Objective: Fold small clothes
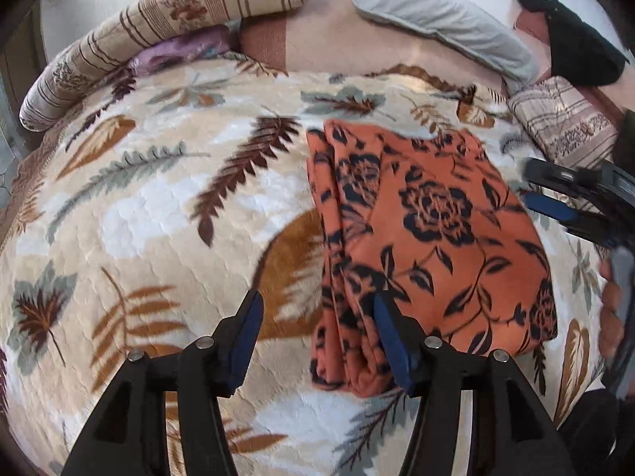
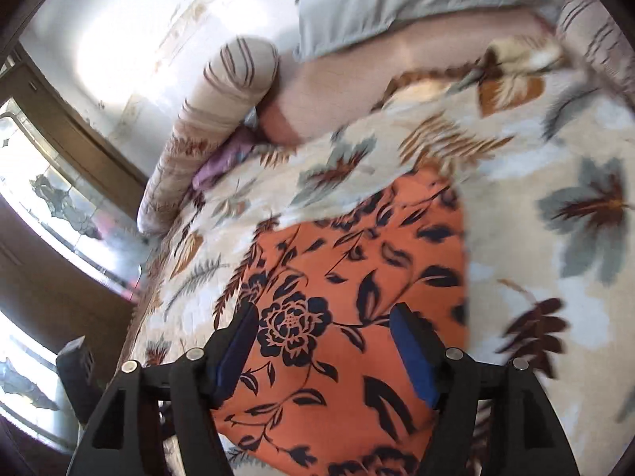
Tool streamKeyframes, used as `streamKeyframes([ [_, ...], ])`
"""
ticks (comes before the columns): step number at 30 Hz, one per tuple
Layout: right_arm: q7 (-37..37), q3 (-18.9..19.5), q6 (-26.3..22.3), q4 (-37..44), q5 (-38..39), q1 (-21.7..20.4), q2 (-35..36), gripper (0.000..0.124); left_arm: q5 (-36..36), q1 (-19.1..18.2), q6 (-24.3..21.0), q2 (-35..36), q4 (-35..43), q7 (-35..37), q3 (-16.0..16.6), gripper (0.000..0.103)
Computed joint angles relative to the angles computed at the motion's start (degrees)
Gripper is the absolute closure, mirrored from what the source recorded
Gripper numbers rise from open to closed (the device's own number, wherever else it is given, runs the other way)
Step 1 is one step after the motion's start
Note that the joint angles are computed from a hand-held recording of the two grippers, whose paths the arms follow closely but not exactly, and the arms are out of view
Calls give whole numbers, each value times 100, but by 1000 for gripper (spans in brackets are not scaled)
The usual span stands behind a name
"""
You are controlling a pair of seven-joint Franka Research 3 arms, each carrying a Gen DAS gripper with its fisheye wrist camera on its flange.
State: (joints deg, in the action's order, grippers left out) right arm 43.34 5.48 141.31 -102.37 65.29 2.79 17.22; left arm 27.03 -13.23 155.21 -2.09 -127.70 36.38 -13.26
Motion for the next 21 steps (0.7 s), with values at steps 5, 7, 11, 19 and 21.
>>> streamKeyframes([
  [5, 766, 76, -57, 542, -608, 5, 521, 52, -82, -13, 50, 94, -38, -52, 7, 43],
  [7, 485, 183, 115, 550, -383, -38, 452, 51, -121, -6, 83, 144, -22, -61, 23, 39],
  [11, 1216, 11, 20, 1188, -1192, 166, 1039, 44, -221, -6, 162, 209, -7, -43, 38, 39],
  [19, -123, 438, 310, -20, -32, -211, 12, 44, -66, -34, 0, -15, -91, -188, -1, 39],
  [21, -366, 334, 227, -476, 159, -140, -317, 44, -77, -46, -31, -128, -148, -209, -24, 39],
])
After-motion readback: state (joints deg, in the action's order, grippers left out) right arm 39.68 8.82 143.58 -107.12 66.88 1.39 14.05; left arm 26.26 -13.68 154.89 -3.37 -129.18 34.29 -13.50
